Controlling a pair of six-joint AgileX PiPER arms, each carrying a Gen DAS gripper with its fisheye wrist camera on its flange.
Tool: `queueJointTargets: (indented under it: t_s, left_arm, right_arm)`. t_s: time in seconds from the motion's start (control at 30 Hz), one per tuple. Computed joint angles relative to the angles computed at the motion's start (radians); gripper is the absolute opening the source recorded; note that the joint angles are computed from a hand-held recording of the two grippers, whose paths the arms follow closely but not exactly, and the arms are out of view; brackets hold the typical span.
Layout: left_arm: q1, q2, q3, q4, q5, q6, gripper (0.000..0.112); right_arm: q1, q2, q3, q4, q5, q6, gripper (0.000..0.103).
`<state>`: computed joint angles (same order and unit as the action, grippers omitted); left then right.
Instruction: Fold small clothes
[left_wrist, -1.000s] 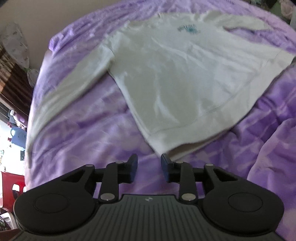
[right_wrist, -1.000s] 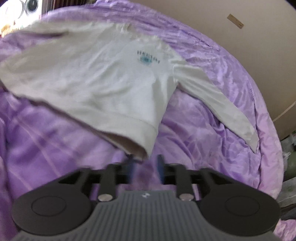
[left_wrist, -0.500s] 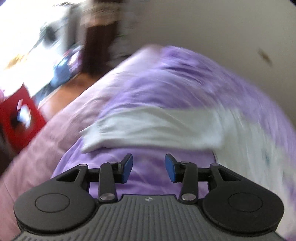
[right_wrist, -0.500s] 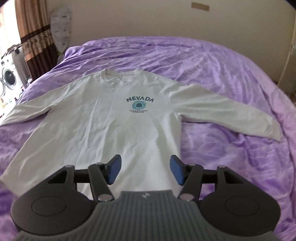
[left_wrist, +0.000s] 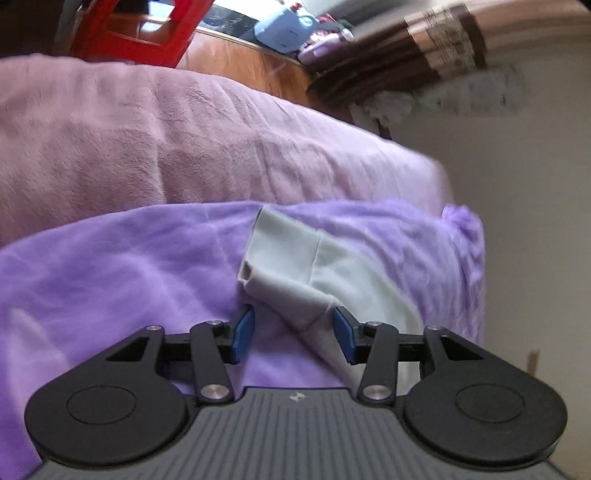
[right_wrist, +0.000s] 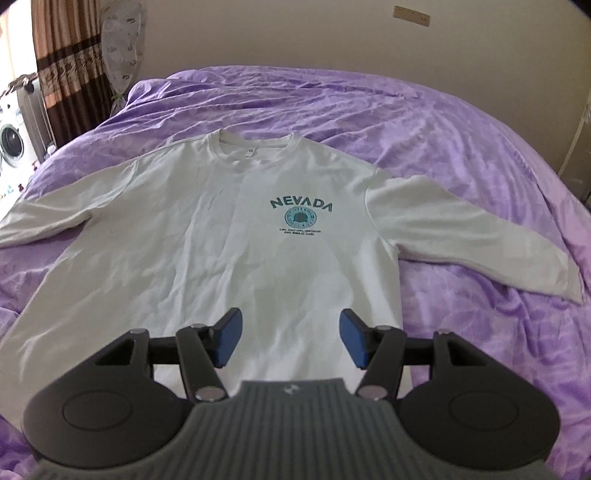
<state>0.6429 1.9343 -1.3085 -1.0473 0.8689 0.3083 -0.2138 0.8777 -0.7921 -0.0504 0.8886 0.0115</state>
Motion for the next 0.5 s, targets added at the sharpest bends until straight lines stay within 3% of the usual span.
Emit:
queueJointTargets:
  t_s: [0.07,0.13,0.23,0.3,0.33,0.37,0.43,0.5]
  left_arm:
    - [-0.005,0.005,0.004,-0.042,-0.010,0.029,0.029]
    - [-0.018,-0.008,0.014,-0.073,-0.032,0.044,0.018]
    - [-0.029,-0.043,0.029,-0.058,-0.058,0.001,0.015]
    - [-0.025,-0.048,0.028,-0.005,-0.063,-0.113,0.026]
    - [-0.024,-0.050,0.035,0.011,-0.077,-0.162,0.043]
    - [-0.021,-0.057,0.048,0.014,-0.098,-0.191,0.051]
    - [-0.018,-0.055,0.048,0.023,-0.113,-0.204,0.051]
    - [-0.019,-0.044,0.043,0.002,-0.106,-0.194,0.053]
  right_arm:
    - [0.049,0.005,0.004,-0.056,-0.007,0.040,0.055]
    - [0.095,0.012,0.011,-0.110,-0.016,0.084,0.055]
    - [0.108,0.014,0.021,-0.115,-0.030,0.080,0.055]
    - [0.098,0.010,0.028,-0.097,-0.043,0.056,0.055]
    - [0.092,0.005,0.031,-0.088,-0.049,0.043,0.055]
    - [0.086,0.002,0.032,-0.081,-0.053,0.031,0.055]
    - [0.082,0.002,0.035,-0.097,-0.057,0.028,0.063]
    - [0.089,0.024,0.029,-0.152,-0.047,0.064,0.065]
